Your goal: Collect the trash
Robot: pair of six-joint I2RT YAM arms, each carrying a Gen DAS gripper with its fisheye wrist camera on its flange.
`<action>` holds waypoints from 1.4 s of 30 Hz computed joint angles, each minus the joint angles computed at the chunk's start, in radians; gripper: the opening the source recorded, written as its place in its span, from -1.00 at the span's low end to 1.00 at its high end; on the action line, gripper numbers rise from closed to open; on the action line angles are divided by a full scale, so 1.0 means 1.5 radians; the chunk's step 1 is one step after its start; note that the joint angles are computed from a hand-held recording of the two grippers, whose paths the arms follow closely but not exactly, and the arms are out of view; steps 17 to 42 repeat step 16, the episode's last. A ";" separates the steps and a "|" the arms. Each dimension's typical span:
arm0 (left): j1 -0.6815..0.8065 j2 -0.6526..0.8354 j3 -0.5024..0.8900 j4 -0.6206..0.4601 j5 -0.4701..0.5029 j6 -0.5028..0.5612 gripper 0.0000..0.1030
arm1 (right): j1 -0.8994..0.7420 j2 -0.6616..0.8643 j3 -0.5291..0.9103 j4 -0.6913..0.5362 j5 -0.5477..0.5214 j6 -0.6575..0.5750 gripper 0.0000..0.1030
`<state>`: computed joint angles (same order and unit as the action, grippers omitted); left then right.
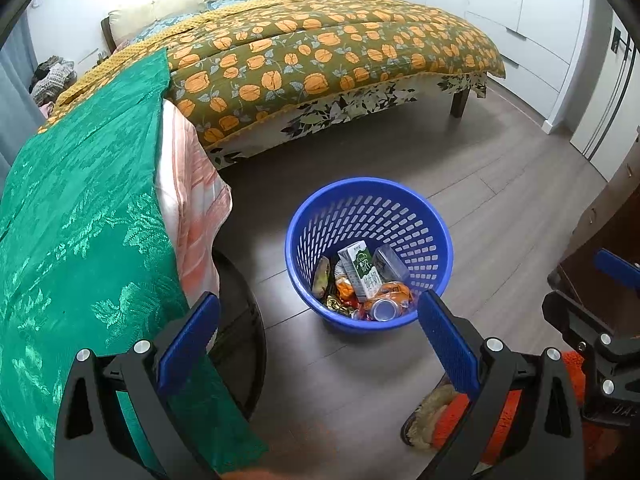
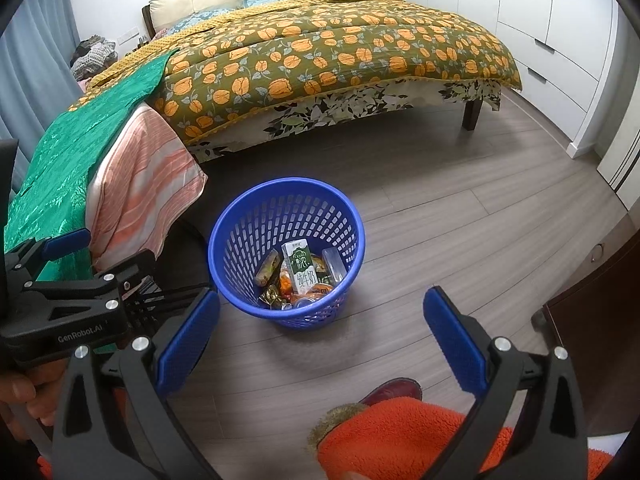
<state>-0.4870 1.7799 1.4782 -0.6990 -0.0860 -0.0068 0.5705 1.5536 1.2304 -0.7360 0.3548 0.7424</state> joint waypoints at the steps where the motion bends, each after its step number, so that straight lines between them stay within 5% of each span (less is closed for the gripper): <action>1: 0.000 -0.004 -0.005 0.006 0.000 -0.001 0.90 | 0.000 0.001 0.000 0.000 0.000 0.001 0.91; 42: -0.012 -0.007 -0.001 -0.001 -0.013 -0.001 0.88 | -0.005 -0.003 -0.005 0.003 -0.003 -0.005 0.91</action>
